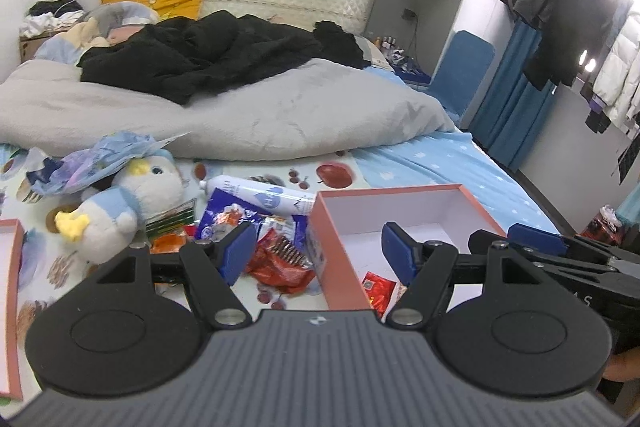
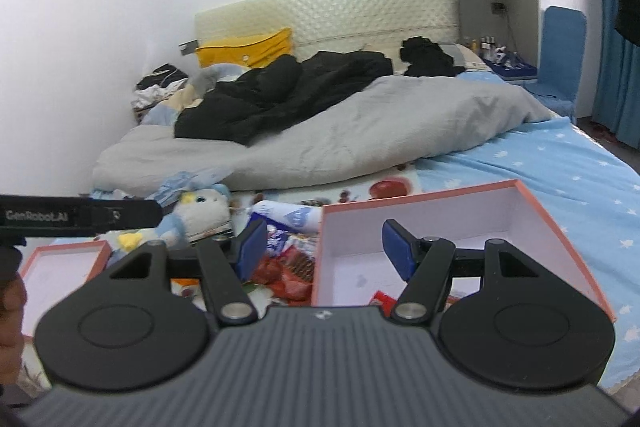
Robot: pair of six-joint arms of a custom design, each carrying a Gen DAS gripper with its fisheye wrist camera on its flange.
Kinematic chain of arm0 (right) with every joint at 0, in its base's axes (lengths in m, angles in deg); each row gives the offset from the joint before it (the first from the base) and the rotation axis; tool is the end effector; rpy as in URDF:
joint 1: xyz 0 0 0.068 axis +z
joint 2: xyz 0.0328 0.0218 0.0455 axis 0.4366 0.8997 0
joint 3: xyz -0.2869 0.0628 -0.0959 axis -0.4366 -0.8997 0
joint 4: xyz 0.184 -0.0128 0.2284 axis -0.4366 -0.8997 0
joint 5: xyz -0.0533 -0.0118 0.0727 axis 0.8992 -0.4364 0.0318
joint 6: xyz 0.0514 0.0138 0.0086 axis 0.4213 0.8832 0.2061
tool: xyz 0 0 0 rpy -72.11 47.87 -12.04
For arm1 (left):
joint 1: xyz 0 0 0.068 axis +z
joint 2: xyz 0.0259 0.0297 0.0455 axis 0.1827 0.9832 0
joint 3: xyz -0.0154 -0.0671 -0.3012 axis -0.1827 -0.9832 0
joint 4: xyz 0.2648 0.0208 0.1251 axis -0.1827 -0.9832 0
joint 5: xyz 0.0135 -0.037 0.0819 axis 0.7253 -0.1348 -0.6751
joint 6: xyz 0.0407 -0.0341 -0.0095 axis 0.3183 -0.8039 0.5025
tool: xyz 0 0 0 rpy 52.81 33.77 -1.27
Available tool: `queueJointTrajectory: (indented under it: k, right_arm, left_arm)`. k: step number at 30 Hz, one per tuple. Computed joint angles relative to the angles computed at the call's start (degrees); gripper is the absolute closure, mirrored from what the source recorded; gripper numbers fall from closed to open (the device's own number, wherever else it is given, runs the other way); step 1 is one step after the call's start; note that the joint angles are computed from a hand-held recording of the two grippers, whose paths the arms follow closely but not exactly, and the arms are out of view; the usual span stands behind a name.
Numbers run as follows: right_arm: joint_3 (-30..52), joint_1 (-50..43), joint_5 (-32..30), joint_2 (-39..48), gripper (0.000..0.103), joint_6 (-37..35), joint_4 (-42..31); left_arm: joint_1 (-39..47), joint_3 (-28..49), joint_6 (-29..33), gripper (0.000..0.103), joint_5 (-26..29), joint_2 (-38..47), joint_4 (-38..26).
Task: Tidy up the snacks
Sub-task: 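Move both open tools back toward the snack pile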
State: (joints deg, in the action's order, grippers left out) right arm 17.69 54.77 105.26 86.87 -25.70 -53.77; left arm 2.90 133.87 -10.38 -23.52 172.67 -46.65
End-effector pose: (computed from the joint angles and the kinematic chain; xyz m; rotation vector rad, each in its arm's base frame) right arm 0.2472 0.1180 0.2599 0.2157 2.0384 0.0867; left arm 0.3419 -0.0601 0.2839 0.3890 2.1832 -0.5220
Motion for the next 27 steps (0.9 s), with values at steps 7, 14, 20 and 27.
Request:
queueJointTrajectory:
  k: [7, 14, 20, 27]
  right_arm:
    - [1.41, 5.38, 3.27, 2.16, 0.037, 1.24, 0.01]
    - [1.32, 9.97, 4.92, 4.9, 0.037, 2.56, 1.65]
    - [0.63, 14.0, 6.41, 7.38, 0.037, 4.79, 3.51]
    - [0.84, 18.85, 10.01, 10.01, 0.037, 6.69, 1.58]
  left_arm:
    - [3.91, -3.34, 1.65, 0.029, 1.1, -3.38, 0.25]
    - [8.97, -7.73, 2.73, 0.029, 3.12, -5.27, 0.88]
    - [12.07, -11.33, 3.91, 0.029, 3.74, -7.03, 0.91]
    - [16.02, -15.24, 5.93, 0.029, 6.05, -8.54, 0.44]
